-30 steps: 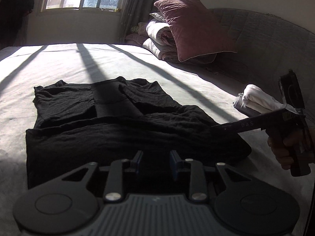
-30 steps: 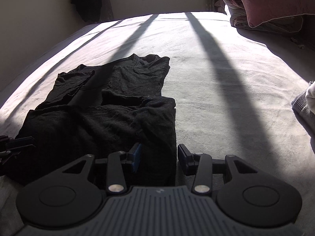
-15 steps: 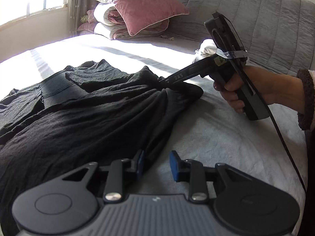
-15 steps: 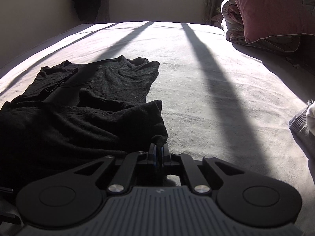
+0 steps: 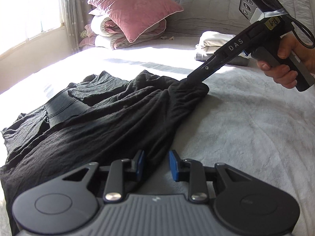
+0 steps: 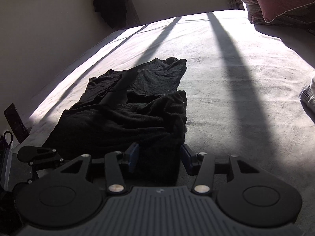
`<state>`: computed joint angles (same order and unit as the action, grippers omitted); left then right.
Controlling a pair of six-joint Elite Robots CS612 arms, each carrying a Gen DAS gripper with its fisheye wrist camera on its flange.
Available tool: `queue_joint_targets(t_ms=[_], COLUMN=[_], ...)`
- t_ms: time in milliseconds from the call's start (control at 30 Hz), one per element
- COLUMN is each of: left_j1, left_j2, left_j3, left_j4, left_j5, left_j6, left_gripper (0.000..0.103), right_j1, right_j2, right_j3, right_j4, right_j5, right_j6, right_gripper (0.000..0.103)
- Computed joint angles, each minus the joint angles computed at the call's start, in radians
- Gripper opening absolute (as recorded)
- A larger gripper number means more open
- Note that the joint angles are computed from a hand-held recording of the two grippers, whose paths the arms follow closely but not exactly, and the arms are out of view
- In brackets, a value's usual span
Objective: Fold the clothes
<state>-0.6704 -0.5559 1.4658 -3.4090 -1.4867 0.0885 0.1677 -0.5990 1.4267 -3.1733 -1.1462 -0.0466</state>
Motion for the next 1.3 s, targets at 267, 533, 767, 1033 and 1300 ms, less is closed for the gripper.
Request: queue_joint_targets(t_ms=[267, 533, 767, 1033, 1300], left_j1=[-0.015, -0.009, 0.006, 0.023, 0.025], left_j2=[0.002, -0.037, -0.035, -0.02, 0.015], left_j3=[-0.005, 0.021, 0.008, -0.003, -0.044], left_j4=[0.012, 0.067, 0.103, -0.023, 0.045], left_j5=[0.048, -0.02, -0.084, -0.106, -0.05], left_j6=[0.045, 0.057, 0.014, -0.099, -0.119], left_gripper=[0.001, 0.001, 0.009, 0.032, 0.032], right_j1=[0.016, -0.018, -0.009, 0.025, 0.092], right_j2=[0.023, -0.023, -0.027, -0.001, 0.087], right_j3=[-0.012, -0.001, -0.013, -0.006, -0.146], right_j4=[-0.009, 0.102, 0.206, -0.096, -0.071], right_j5=[-0.038, 0.001, -0.041, -0.157, -0.2], right_j6=[-0.109, 0.048, -0.015, -0.008, -0.045], right_gripper=[0.005, 0.005, 0.009, 0.033, 0.033])
